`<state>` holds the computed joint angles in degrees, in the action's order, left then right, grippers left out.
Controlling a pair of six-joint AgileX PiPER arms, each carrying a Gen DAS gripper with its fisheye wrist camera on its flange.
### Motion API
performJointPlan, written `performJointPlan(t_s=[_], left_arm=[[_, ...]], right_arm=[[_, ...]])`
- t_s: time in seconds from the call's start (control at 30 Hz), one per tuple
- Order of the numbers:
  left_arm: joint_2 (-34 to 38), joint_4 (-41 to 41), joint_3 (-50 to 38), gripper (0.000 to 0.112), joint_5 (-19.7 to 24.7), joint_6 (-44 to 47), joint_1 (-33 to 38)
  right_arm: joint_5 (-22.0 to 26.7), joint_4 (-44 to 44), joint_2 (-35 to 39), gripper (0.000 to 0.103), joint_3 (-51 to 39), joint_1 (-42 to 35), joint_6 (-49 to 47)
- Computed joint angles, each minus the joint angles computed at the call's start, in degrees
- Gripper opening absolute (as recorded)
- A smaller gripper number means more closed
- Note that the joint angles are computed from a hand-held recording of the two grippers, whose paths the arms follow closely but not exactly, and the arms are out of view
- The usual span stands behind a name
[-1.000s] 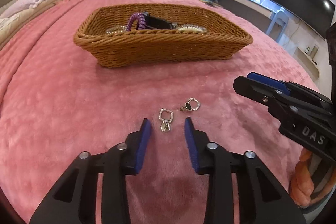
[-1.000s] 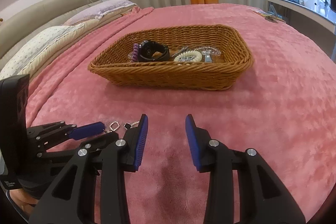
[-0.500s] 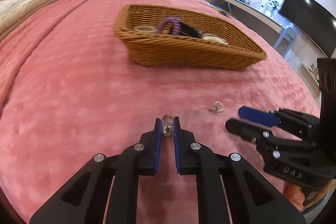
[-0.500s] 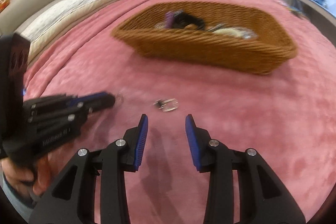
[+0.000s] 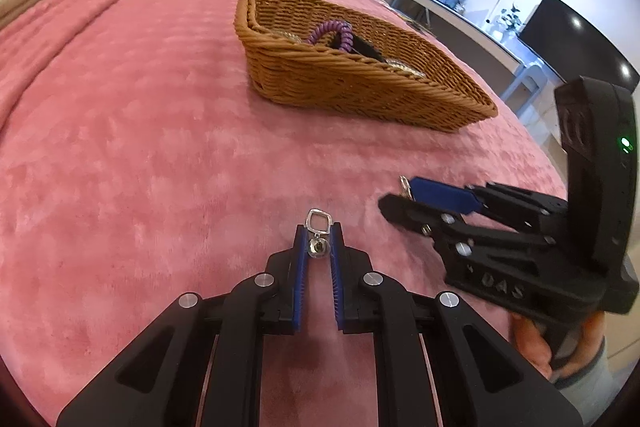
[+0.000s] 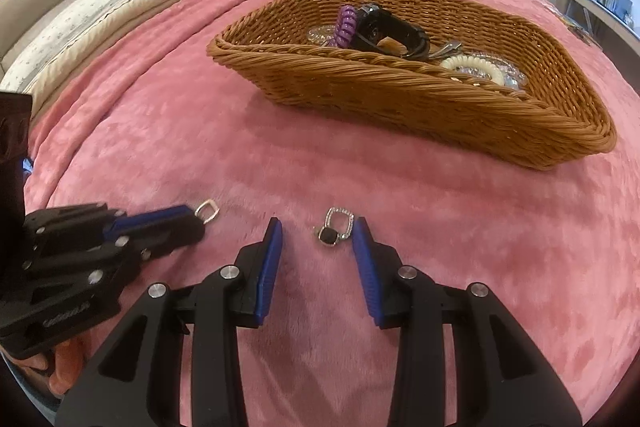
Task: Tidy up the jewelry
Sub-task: 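Grasp a small silver charm with the left tool while the right tool grasps the other charm, then drop the charm into the basket with the left tool while the right tool drops its charm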
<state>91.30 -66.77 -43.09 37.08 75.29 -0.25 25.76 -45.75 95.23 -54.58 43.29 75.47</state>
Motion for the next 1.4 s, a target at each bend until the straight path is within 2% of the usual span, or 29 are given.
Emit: performJointPlan(t_s=[0.07,0.13,0.23,0.27,0.37,0.4,0.47,0.6,0.67,0.7,0.77,0.87,0.93,1.1,1.17,1.23,1.27,1.33,1.4], left_arm=[[-0.16,0.5,0.25,0.01,1.03,0.91,0.83],[-0.48,0.75,0.54,0.012,0.98,1.44,0.88],[-1.27,0.54,1.47,0.03,1.7,3.68,0.5],[-1.87,0.16,2.1,0.035,0.9,4.59,-0.18],[-3.98,-0.22,4.07,0.035,-5.3,4.8,-4.39],[-4.44,-0.53,4.53,0.035,-7.43,4.53,-5.69],[-4.63,-0.45,4.64,0.033,-10.74,3.09,-7.89],[-4.98,0.96,4.74,0.03,-13.07,1.31,-9.86],[-4.75,1.16,4.44,0.013,-14.1,0.77,-10.1],[-4.91,0.26,4.64,0.01,-13.25,2.41,-8.79],[-5.5,-1.94,5.3,0.008,-13.18,5.07,-8.45],[-6.11,-3.26,6.16,0.008,-15.39,6.77,-9.65],[-7.08,-6.75,6.95,0.008,-14.61,10.76,-8.89],[-13.37,-22.42,11.52,0.008,-9.68,29.03,-4.81],[-16.08,-26.17,13.06,0.008,-6.76,33.15,-3.17],[-18.33,-28.23,14.0,0.008,-3.27,34.83,-1.4],[-19.56,-28.93,14.32,0.008,-0.86,35.02,-0.13],[-21.54,-29.13,13.94,0.008,3.39,33.23,2.11],[-23.39,-30.59,13.22,0.008,2.71,32.0,0.71]], right_arm=[[-0.29,-0.72,0.06,0.033,0.09,-0.11,0.74],[1.15,-3.27,0.26,0.024,0.09,0.8,3.53],[2.52,-6.14,0.16,0.018,0.5,1.62,7.01],[2.14,-6.99,-0.21,0.017,1.12,1.59,7.93],[1.07,-9.08,-1.21,0.015,2.7,1.54,10.26],[0.32,-9.61,-1.72,0.011,3.4,1.34,10.94],[-0.68,-10.43,-2.49,0.011,4.34,1.04,12.02],[-2.37,-11.27,-3.33,0.011,5.38,0.42,13.11],[-2.63,-12.54,-4.02,0.011,6.09,0.56,14.39],[-2.71,-13.34,-4.35,0.011,6.4,0.67,15.19],[-3.3,-16.66,-5.4,0.011,7.48,0.93,18.25],[-3.41,-21.62,-7.02,0.011,9.02,1.73,22.86],[-2.89,-25.81,-8.16,0.011,10.08,2.55,26.87],[-0.96,-34.14,-11.7,0.011,12.59,4.43,35.21],[2.61,-35.23,-13.2,0.011,12.87,6.67,35.99],[8.77,-33.64,-14.51,0.011,12.02,10.02,33.77],[12.05,-31.63,-15.28,0.011,11.05,11.5,31.51],[15.56,-30.61,-17.59,0.011,10.24,13.06,29.65],[18.66,-29.7,-20.04,0.011,8.97,14.11,26.96]])
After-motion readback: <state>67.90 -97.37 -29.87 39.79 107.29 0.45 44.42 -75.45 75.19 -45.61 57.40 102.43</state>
